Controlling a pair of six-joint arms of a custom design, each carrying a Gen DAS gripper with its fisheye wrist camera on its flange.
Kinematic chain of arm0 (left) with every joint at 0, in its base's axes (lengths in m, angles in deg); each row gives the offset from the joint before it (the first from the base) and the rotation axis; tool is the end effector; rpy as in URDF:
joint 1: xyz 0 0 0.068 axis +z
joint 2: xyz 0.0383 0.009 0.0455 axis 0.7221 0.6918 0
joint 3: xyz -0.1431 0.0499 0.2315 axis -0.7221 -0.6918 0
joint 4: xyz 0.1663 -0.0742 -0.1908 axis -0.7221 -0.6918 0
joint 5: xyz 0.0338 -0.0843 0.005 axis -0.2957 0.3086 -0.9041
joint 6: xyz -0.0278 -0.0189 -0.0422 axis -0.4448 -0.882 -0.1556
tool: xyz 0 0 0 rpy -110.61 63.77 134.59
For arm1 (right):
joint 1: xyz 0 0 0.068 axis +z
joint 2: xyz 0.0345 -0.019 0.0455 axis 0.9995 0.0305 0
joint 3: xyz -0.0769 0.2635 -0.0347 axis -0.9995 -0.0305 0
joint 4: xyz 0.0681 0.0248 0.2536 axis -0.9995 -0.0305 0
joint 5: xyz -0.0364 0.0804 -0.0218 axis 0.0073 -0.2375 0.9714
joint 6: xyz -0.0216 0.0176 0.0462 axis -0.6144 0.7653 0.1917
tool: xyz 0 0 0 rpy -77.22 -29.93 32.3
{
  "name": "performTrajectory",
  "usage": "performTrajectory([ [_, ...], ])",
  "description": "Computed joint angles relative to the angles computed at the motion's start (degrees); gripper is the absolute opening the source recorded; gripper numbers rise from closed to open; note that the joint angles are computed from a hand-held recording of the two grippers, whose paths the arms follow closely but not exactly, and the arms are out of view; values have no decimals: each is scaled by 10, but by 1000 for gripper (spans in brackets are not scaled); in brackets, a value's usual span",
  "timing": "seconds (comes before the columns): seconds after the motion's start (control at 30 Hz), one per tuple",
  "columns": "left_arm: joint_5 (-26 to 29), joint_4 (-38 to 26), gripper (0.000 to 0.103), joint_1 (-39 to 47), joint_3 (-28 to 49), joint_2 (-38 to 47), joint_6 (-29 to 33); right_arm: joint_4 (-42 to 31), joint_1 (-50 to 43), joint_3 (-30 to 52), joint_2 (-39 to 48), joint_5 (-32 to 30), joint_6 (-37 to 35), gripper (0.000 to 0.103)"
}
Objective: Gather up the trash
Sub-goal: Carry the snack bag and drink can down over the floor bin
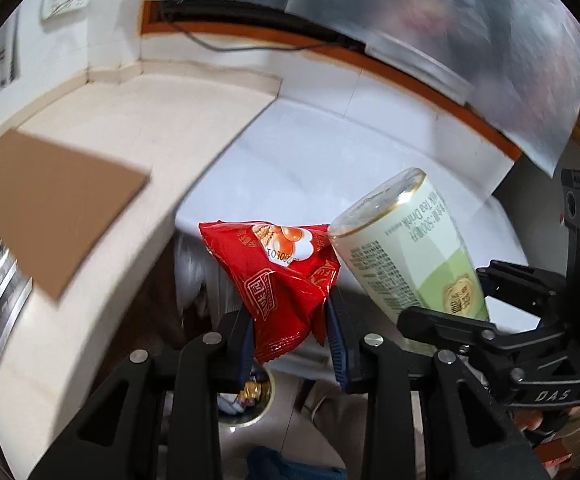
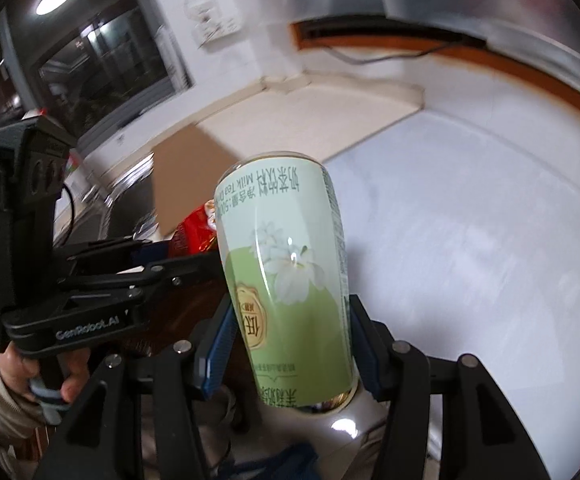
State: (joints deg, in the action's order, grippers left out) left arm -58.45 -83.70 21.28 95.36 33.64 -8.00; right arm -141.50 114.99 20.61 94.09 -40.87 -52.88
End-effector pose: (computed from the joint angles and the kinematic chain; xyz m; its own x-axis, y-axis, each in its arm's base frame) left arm 0.3217 -0.1567 0.3590 -0.7399 0.1745 -0.6497 0.4135 0.8798 -0.2346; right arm 0.2785 0.1435 0.3926 -0.7756 -0.1059 -0.6223 -0.3085 0.9236 0.2274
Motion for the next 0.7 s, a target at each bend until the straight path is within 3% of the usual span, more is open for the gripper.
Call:
performTrajectory([
  [0.17, -35, 101, 30, -15, -213, -95, 4, 25, 37, -111, -26, -21, 15, 54],
  [0.37, -12, 174, 30, -4, -352, -75, -26, 57, 68, -209, 15, -28, 37, 54],
  [0.57, 30, 246, 30, 20, -379, 63, -1, 98, 30, -238, 150, -89, 53, 54],
  [0.7, 64, 278, 30, 47, -344, 173, 11, 125, -4, -220, 253, -113, 57, 54],
])
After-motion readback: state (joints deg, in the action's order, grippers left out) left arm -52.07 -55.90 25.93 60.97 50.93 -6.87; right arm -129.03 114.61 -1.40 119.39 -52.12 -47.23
